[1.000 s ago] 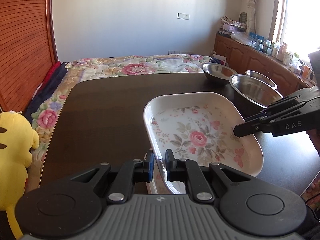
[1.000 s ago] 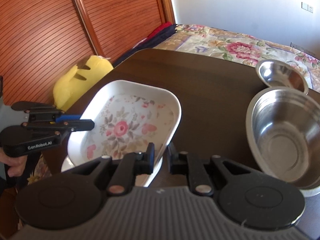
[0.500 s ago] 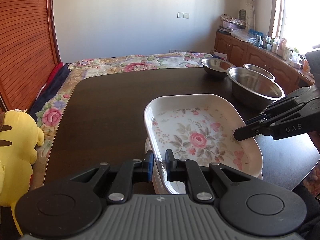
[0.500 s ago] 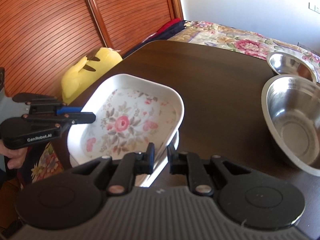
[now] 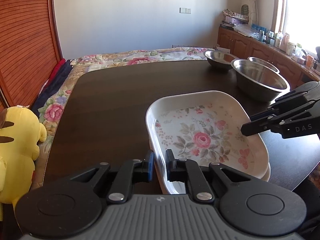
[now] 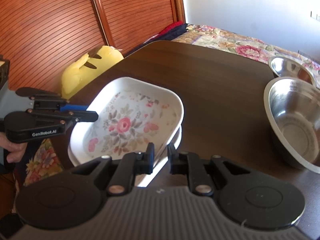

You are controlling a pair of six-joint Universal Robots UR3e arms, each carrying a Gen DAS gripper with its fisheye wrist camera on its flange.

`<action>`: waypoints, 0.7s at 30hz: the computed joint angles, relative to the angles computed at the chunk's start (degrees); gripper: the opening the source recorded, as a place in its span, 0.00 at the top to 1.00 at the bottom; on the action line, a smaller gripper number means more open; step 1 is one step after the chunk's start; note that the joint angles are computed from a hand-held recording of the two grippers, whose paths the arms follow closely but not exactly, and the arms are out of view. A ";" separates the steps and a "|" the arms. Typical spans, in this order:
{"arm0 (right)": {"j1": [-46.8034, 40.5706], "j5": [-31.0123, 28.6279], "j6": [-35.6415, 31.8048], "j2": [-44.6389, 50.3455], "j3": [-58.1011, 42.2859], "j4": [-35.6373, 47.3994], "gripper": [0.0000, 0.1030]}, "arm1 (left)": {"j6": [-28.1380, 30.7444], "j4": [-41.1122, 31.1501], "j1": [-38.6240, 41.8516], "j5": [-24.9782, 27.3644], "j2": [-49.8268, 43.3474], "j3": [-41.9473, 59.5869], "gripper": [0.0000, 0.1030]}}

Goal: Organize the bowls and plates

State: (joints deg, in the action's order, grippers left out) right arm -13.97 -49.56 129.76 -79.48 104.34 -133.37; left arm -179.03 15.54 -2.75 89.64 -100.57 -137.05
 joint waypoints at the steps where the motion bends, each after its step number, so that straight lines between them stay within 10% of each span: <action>1: 0.08 -0.01 -0.18 -0.19 0.37 -0.54 0.83 | 0.05 0.26 0.46 -0.46 -0.05 -0.25 0.89; 21: -2.47 2.59 -3.00 -3.80 3.55 -2.69 0.80 | -0.76 3.55 -0.15 1.61 -0.81 0.43 0.88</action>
